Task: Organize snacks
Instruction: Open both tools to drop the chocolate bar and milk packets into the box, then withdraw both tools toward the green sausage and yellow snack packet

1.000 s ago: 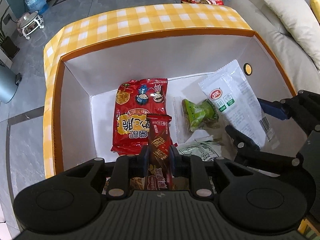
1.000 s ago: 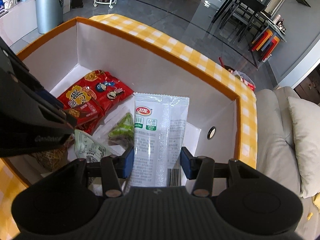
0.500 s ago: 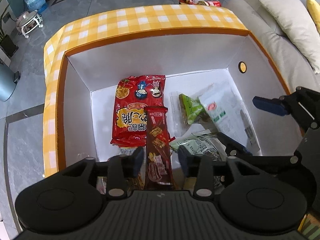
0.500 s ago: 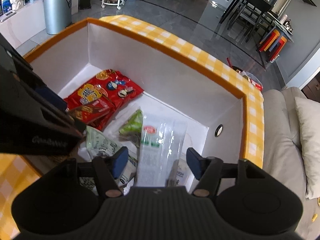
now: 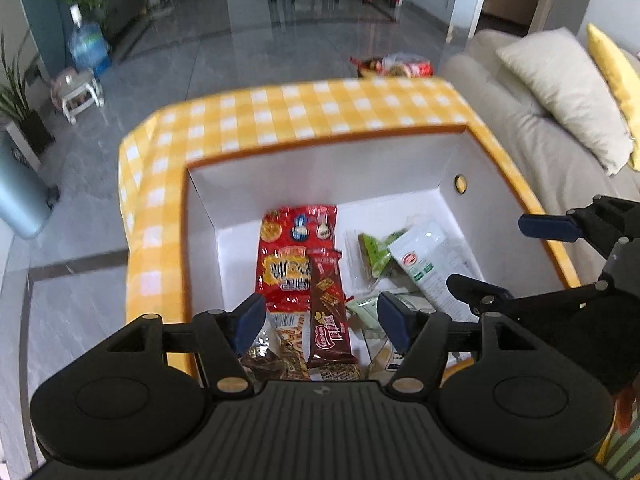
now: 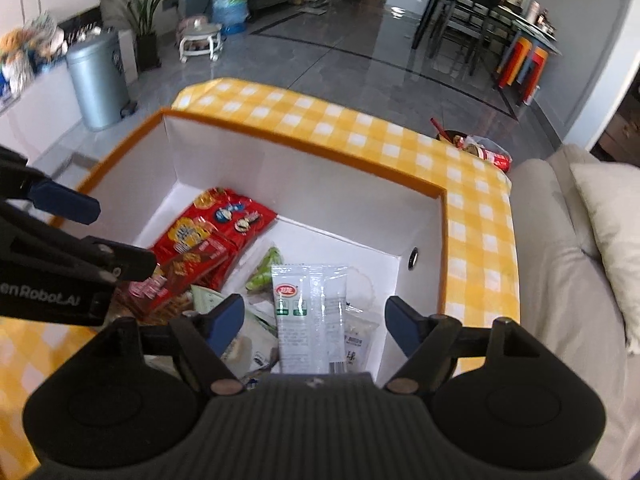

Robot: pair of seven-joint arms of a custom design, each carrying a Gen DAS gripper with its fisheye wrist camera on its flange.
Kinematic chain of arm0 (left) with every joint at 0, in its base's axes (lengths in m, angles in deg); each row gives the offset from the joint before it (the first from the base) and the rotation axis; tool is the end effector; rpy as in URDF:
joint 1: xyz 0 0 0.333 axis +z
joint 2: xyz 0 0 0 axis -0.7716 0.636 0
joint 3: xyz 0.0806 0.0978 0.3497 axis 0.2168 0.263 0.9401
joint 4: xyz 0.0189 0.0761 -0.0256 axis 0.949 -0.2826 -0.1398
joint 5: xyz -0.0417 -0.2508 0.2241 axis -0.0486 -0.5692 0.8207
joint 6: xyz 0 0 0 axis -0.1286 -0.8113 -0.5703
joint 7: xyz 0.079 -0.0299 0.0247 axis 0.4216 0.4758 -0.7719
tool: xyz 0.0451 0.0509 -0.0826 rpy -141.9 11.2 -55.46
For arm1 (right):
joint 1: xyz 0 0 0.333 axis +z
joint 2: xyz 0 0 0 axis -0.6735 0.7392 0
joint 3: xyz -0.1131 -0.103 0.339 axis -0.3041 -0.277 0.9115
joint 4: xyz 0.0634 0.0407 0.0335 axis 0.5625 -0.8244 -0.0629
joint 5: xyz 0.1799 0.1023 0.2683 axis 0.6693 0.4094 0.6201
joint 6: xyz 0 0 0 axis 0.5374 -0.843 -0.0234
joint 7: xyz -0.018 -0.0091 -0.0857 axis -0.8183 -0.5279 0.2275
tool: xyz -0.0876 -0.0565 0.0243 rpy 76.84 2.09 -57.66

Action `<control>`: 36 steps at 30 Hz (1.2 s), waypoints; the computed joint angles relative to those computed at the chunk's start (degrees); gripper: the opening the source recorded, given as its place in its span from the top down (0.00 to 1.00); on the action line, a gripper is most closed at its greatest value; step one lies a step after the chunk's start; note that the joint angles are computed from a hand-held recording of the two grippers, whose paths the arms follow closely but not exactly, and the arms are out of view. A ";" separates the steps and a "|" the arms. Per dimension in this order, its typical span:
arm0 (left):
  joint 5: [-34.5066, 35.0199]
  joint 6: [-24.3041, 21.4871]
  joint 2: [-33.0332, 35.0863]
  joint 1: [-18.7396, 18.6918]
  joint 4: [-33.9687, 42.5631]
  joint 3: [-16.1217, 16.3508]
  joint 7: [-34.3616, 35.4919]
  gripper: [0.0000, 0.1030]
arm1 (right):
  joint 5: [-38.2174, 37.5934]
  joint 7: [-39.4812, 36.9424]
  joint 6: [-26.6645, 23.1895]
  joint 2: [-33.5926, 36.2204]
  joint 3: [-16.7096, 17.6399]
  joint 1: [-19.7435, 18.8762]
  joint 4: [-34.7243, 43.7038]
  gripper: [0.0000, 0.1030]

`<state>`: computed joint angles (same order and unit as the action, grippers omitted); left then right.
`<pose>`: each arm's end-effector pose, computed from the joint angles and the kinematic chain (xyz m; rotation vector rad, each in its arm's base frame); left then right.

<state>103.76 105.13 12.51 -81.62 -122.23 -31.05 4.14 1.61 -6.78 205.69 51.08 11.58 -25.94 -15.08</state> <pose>0.6025 -0.4181 0.5573 -1.8374 2.0003 -0.5639 0.6685 0.2252 0.5164 -2.2082 1.3536 -0.5395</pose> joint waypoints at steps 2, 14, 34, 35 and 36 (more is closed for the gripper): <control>2.03 2.30 -2.10 -0.78 -3.00 0.59 -1.67 0.27 | 0.28 1.48 1.09 -1.67 -0.39 0.25 -1.83 0.27; 17.82 9.11 -12.70 -3.91 -17.70 0.32 -17.99 0.23 | -0.67 6.09 12.67 -14.25 -1.21 -0.05 -19.67 0.21; 30.12 9.35 -16.41 -3.91 -27.48 -5.38 -35.81 0.23 | -8.41 16.32 25.56 -26.66 -0.75 -2.93 -44.91 0.20; 29.63 9.46 -16.09 -3.98 -27.51 -5.50 -35.47 0.23 | -11.54 19.03 25.85 -26.62 -1.01 -3.29 -45.47 0.20; 29.17 9.67 -15.73 -4.06 -27.46 -5.54 -35.22 0.23 | -13.71 21.03 26.07 -26.51 -1.18 -3.55 -45.96 0.20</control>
<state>132.93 114.81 -3.22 -85.67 -149.69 -36.59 -31.08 -12.10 14.25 231.75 24.58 10.40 -29.49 -61.04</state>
